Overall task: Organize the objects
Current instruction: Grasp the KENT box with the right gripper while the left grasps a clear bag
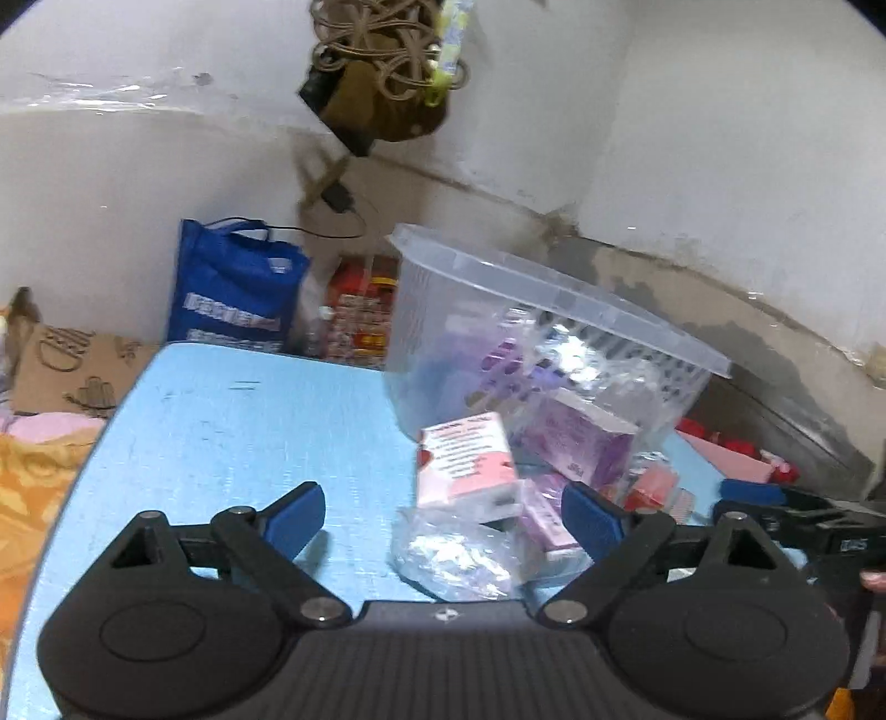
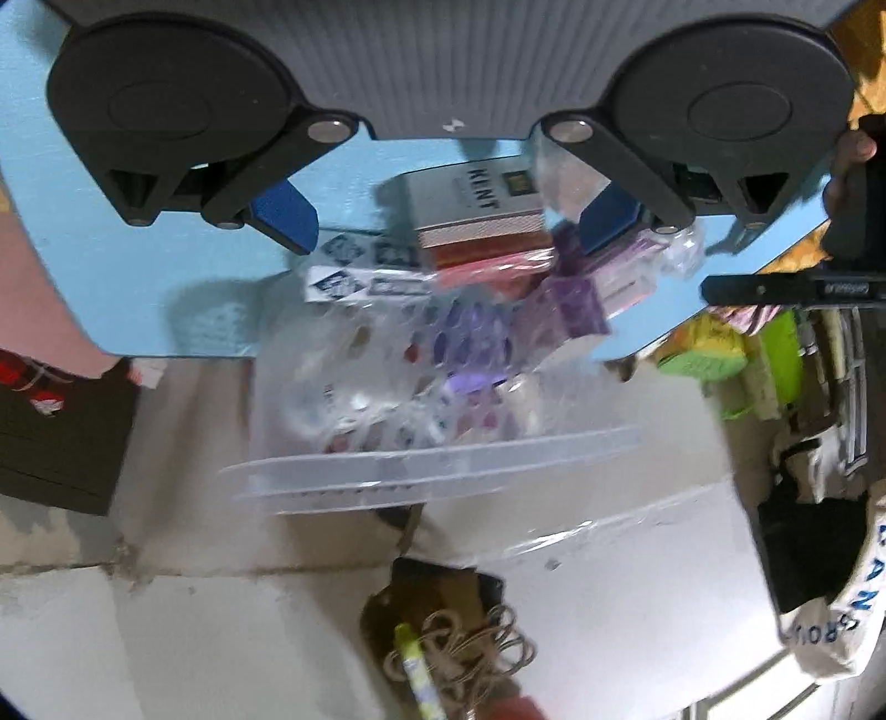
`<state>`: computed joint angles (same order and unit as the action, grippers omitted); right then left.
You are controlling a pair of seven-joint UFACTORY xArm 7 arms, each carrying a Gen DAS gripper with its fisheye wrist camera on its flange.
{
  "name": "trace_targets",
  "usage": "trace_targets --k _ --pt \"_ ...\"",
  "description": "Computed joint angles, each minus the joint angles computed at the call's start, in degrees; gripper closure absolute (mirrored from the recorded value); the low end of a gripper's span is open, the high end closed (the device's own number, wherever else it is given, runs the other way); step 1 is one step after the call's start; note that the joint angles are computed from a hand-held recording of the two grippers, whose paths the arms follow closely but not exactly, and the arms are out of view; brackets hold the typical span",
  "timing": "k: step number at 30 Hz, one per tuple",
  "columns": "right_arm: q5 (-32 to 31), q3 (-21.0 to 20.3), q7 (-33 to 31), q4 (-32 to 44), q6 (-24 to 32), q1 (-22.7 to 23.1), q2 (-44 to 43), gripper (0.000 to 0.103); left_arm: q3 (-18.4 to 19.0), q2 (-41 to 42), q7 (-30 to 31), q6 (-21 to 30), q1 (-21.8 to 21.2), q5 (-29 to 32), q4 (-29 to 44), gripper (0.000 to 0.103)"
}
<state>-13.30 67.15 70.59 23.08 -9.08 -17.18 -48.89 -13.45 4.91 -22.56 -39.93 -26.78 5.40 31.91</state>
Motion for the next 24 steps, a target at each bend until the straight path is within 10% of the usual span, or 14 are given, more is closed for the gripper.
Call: trace_targets --k 5,19,24 --pt "-0.2 1.2 -1.8 1.4 -2.2 -1.9 8.1 0.019 -0.9 0.6 -2.8 4.4 2.8 10.5 2.0 0.009" --pt "-1.3 1.5 -1.3 4.4 5.7 -1.4 8.5 0.029 -0.7 0.6 -3.2 10.8 2.1 12.3 4.2 0.011" --pt "-2.5 2.8 -0.1 5.5 5.7 -2.9 9.1 0.04 -0.7 0.6 -0.9 12.3 1.2 10.0 4.5 0.04"
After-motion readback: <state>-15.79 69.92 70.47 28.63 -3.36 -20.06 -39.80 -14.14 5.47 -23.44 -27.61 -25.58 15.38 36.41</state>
